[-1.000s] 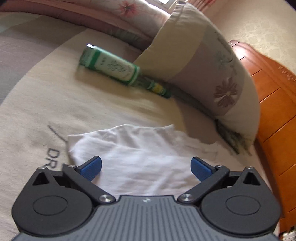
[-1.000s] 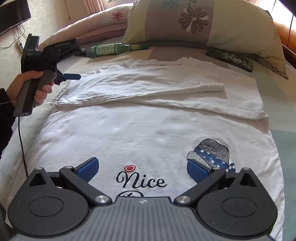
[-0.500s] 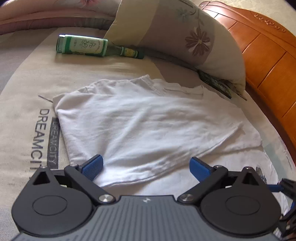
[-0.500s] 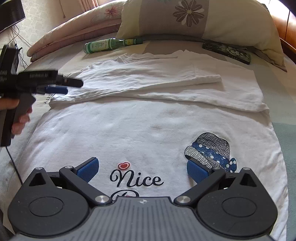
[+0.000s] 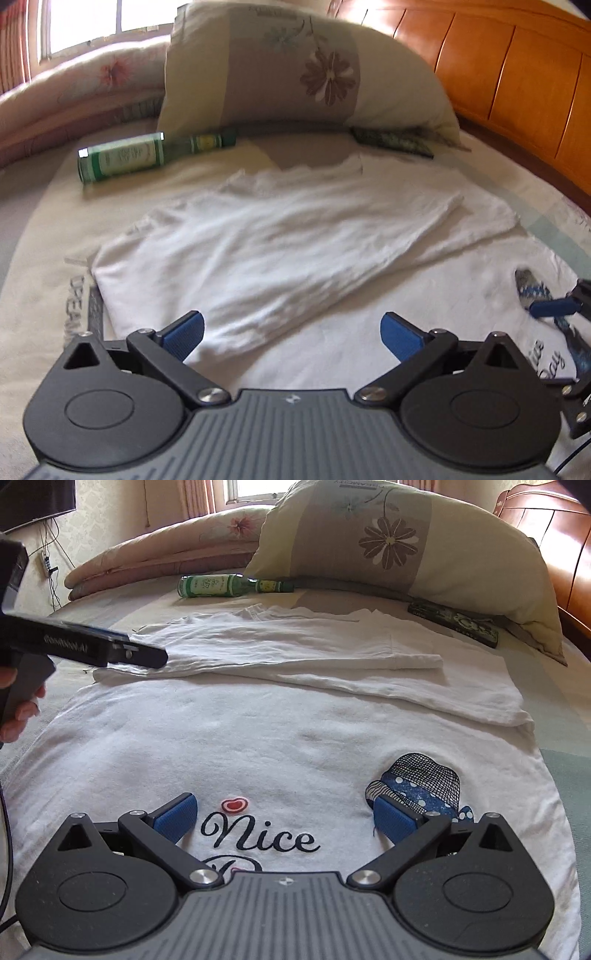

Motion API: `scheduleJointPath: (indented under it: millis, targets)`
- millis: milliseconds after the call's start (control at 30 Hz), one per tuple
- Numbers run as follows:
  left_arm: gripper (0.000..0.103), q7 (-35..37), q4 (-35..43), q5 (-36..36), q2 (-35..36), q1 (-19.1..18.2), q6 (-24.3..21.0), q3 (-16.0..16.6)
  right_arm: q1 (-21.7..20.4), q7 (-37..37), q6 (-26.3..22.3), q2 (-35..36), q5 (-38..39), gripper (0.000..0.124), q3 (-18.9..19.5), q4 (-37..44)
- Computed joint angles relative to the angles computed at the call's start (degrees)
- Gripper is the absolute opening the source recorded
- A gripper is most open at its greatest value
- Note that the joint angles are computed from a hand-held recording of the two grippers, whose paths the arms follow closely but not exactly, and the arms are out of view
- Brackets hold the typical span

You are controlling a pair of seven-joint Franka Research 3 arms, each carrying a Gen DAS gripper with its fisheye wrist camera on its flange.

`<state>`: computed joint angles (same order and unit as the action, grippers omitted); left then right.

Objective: Fold clothes
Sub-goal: 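Move the right tool to the folded shirt edge and close on it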

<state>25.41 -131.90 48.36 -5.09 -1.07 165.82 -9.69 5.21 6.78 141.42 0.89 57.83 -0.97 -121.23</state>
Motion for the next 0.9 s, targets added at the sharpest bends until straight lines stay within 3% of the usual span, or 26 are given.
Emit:
scheduleJointPath:
  millis: [67, 100, 167, 233, 333, 500, 567, 667, 767, 900]
  targets:
    - [0.101, 3.39, -1.67, -5.72, -0.99, 1.18, 1.24, -0.90, 0.17, 4.88, -0.40, -0.27, -4.26, 0.103, 0.06, 0.45]
    - [0.101, 2.64, -2.29, -5.85, -1.28, -0.24, 1.88, 0.77, 0.25, 7.45, -0.93, -0.27, -6.74, 0.103, 0.07, 0.94]
    - [0.101, 3.96, -4.24, -9.03, -3.67, -0.36, 3.99, 1.16, -0.10, 13.73, -5.39, 0.36, -10.74, 0.103, -0.32, 3.70]
    - [0.102, 6.70, -6.21, -9.51, -6.49, 0.45, 6.35, 0.91, -1.31, 15.19, -11.92, 1.70, -7.24, 0.103, -0.98, 7.59]
    - [0.102, -1.32, -6.49, -3.18, -8.66, 6.26, 5.09, -3.88, -2.32, 16.75, -14.58, 5.10, -1.78, 0.103, -0.61, 14.04]
    - [0.102, -1.41, -6.16, -3.97, -8.48, 5.22, 2.68, -3.62, -5.01, 33.81, -21.19, 18.34, 1.95, 0.102, 1.67, 31.73]
    - [0.102, -1.60, -6.51, -3.01, -8.98, 5.21, 3.74, -3.62, -6.15, 40.12, -21.88, 23.24, 2.37, 0.099, 3.00, 37.10]
    - [0.102, -3.17, -6.77, -1.15, -9.38, 6.14, 5.61, -4.22, -7.02, 47.82, -20.86, 28.88, 0.76, 0.085, 4.30, 42.63]
    - [0.102, -3.15, -6.38, -1.14, -8.68, 6.09, 4.94, -4.33, -9.34, 50.16, -19.73, 32.29, 2.54, 0.075, 6.81, 45.15]
    - [0.102, -3.15, -6.03, -1.35, -7.67, 5.56, 3.67, -3.92, -10.67, 49.68, -16.06, 33.94, 4.42, 0.072, 9.45, 45.80]
